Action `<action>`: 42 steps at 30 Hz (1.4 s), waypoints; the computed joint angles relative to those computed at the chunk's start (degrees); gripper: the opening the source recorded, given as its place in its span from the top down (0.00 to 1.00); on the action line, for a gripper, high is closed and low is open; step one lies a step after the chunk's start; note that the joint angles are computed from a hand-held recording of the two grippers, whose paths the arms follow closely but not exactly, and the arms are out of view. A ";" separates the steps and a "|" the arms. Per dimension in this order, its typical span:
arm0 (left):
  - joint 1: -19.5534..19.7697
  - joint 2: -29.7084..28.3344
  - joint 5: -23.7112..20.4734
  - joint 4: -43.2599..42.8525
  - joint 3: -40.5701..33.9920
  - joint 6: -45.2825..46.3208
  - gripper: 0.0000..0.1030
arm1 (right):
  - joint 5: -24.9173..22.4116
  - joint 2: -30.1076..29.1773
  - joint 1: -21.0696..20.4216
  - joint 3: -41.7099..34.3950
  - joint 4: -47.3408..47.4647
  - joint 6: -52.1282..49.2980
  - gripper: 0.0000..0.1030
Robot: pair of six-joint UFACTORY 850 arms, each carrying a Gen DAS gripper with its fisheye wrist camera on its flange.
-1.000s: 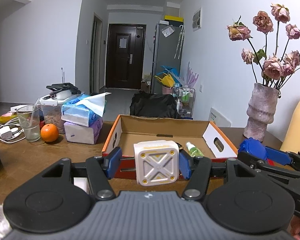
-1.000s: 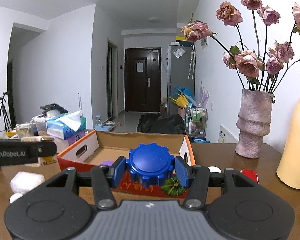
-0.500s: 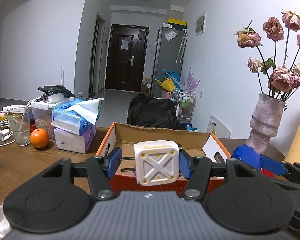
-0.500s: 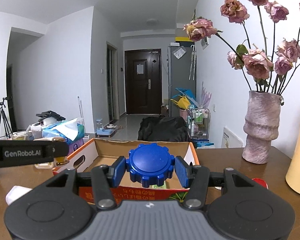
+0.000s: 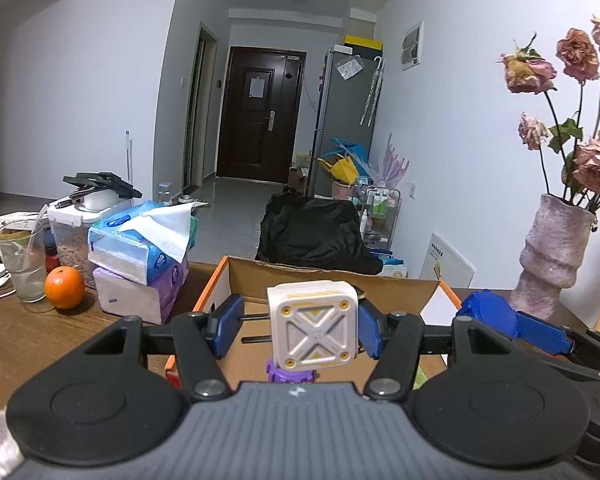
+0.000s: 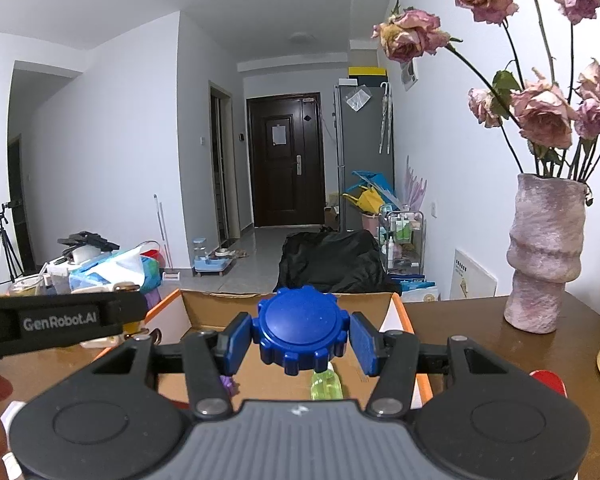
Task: Organize rigid objects
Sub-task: 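Open the left gripper over the box while the right gripper releases the blue cap inside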
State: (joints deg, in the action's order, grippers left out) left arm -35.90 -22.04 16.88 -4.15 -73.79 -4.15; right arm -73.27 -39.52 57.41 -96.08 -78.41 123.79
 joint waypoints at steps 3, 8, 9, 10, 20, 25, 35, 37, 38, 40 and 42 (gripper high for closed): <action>-0.02 -1.65 -0.60 -1.24 -2.09 1.26 0.41 | 0.88 -0.26 -0.90 -0.22 -0.14 -0.24 0.49; -0.12 -4.26 -1.62 -4.12 -5.47 4.21 0.41 | 2.21 -0.78 -2.25 -0.74 -0.14 -1.10 0.49; -0.17 -4.80 -1.82 -4.85 -6.17 5.01 0.41 | 2.44 -0.87 -2.52 -0.84 -0.12 -1.31 0.49; -0.21 -5.30 -1.97 -5.69 -6.81 5.93 0.41 | 2.70 -1.00 -2.78 -0.98 -0.09 -1.52 0.49; -0.66 -10.63 -3.98 -17.17 -13.70 18.70 0.41 | 5.22 -2.76 -5.34 -3.27 0.43 -3.93 0.49; -0.71 -13.42 -5.21 -26.60 -17.16 28.88 0.41 | 6.50 -3.89 -6.63 -4.44 1.77 -5.42 0.49; -0.21 -19.19 -9.82 -56.10 -24.86 60.45 0.41 | 9.29 -4.60 -9.04 -5.00 4.93 -8.18 0.49; -0.15 -19.77 -9.70 -60.50 -25.53 65.28 0.41 | 9.71 -4.70 -9.39 -5.12 5.25 -8.60 0.49; -0.13 -20.02 -9.66 -62.51 -25.80 67.42 0.41 | 9.81 -4.82 -9.52 -5.23 5.49 -8.88 0.49; -0.06 -20.53 -9.75 -67.28 -26.40 72.31 0.41 | 10.01 -5.00 -9.70 -5.34 6.04 -9.38 0.49; 0.03 -20.79 -9.84 -71.83 -26.74 76.76 0.41 | 10.04 -5.09 -9.79 -5.44 6.48 -9.77 0.49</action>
State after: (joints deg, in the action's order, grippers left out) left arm -35.87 -42.83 7.05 -75.98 -100.53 72.61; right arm -63.23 -44.61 47.62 -101.52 -71.93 114.02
